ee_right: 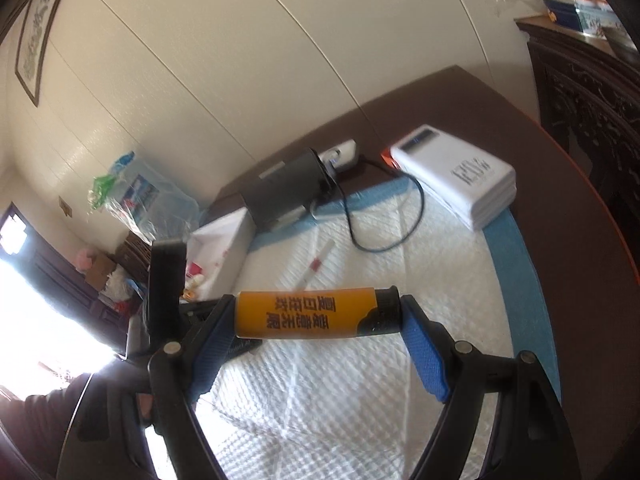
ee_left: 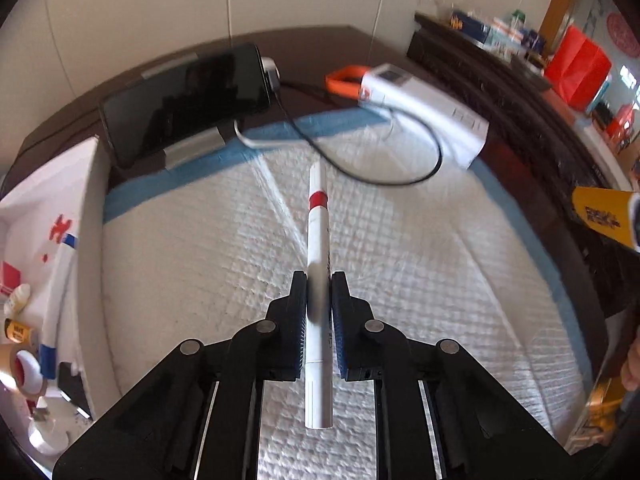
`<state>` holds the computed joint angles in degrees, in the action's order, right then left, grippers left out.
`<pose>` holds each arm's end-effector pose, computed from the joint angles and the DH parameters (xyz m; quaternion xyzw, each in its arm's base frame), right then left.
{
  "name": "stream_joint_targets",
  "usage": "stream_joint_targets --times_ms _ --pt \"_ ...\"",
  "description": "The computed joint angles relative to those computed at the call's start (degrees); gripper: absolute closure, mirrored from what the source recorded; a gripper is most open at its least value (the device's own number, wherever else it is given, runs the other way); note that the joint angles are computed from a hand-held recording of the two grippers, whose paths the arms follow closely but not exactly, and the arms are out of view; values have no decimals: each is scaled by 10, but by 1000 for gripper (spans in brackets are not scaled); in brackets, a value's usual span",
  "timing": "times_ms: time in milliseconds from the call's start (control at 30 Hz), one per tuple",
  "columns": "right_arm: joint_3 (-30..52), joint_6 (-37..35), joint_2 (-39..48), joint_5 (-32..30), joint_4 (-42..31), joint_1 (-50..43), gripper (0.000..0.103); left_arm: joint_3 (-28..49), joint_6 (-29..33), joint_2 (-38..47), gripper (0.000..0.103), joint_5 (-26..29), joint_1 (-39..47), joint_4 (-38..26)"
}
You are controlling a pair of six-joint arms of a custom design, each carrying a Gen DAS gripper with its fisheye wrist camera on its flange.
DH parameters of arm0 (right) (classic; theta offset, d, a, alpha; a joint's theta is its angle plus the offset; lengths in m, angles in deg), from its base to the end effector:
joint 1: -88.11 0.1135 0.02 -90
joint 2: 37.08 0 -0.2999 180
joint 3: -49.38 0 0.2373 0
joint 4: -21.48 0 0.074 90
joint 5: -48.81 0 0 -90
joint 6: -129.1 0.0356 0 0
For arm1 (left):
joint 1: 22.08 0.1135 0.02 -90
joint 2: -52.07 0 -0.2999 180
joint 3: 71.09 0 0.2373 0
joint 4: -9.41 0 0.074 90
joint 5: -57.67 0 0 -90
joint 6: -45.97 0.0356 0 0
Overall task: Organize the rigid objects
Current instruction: 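Lift the marker and lighter over the tray, lower them and open both grippers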
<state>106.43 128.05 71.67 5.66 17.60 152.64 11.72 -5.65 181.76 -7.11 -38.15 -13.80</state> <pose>0.1607 0.2769 0.1301 0.3003 0.8318 0.1771 0.4319 0.3897 -0.1280 0.0712 0.4733 0.8374 -0.1783 0.2071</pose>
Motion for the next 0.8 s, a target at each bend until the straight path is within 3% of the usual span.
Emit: stream_joint_targets --times_ms 133,267,400,567,800 --pt "51 -53 -31 41 -53 1 23 -29 -17 -93 92 62 38 3" --pt "113 -155 -72 108 -79 7 23 -26 -32 -187 92 131 101 -18" --pt "176 -288 -86 161 -35 19 23 -25 -43 -252 92 194 159 -30" --pt "299 -421 -32 158 -19 16 23 7 -42 -275 92 273 246 -68" --pt "428 -454 56 107 -41 2 23 97 -9 -229 92 319 334 -145"
